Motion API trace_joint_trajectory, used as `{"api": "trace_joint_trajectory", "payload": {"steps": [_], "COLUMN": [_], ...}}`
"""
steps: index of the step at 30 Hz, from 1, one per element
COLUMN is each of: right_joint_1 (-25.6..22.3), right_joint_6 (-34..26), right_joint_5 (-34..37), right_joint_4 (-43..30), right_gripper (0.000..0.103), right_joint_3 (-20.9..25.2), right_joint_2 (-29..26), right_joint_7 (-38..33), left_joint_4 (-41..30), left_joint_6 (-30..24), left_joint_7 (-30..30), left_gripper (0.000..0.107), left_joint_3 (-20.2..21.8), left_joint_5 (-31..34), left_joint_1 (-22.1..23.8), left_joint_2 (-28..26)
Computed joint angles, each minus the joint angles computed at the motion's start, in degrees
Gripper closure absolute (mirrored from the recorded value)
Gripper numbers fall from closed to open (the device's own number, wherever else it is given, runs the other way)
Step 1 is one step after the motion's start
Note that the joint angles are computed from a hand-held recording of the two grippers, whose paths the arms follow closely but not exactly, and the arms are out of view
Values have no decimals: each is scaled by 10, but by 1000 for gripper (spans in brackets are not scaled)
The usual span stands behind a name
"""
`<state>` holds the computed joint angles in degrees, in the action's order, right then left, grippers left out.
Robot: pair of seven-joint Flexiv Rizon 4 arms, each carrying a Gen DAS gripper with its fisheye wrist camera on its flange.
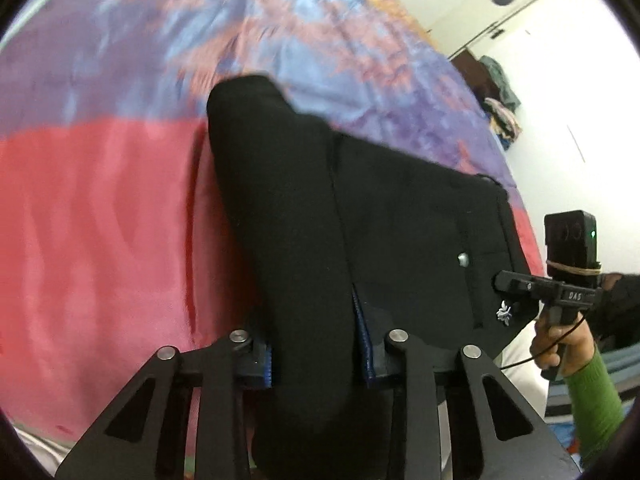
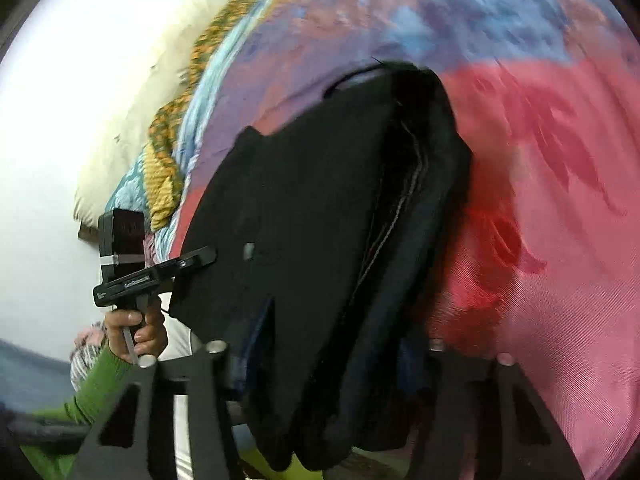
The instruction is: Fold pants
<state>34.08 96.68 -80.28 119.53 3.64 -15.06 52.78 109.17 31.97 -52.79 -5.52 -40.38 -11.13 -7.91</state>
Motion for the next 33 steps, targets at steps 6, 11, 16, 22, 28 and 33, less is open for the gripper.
{"api": "trace_joint_trajectory", "payload": {"steps": [6,11,16,22,28,33], "right_joint_1": [-37,-33,-44,1,87,164], "right_joint_6": [-69,-65,-291,-604,-808,-910], "right_joint_5": [175,179,357,400,333,280], "right_joint_4": [-43,-60,-4,-18,-117,-213], "right_gripper": [59,54,38,0,0,0], "right_joint_3": [72,8,60,152,194,172], "right_joint_2": [10,17,73,154,121,45], "right_joint_7": [-229,-282,-345,-336,-305,-292], "left_joint_4": [-80,-167,-151,-1,57,53], "left_joint_6": [28,101,165,282,323,313], "left_joint_7": [12,9,-89,-90,-140,-182], "left_gripper": [78,68,51,22,8,7], "left_joint_3": [-12,-32,-4,3,6,8], "left_joint_5": [-21,16,164,194,245,288], "left_joint_1": [1,-13,-38,-36,-46,-44], "left_joint_2": [-20,-87,-107,-8,72,104]}}
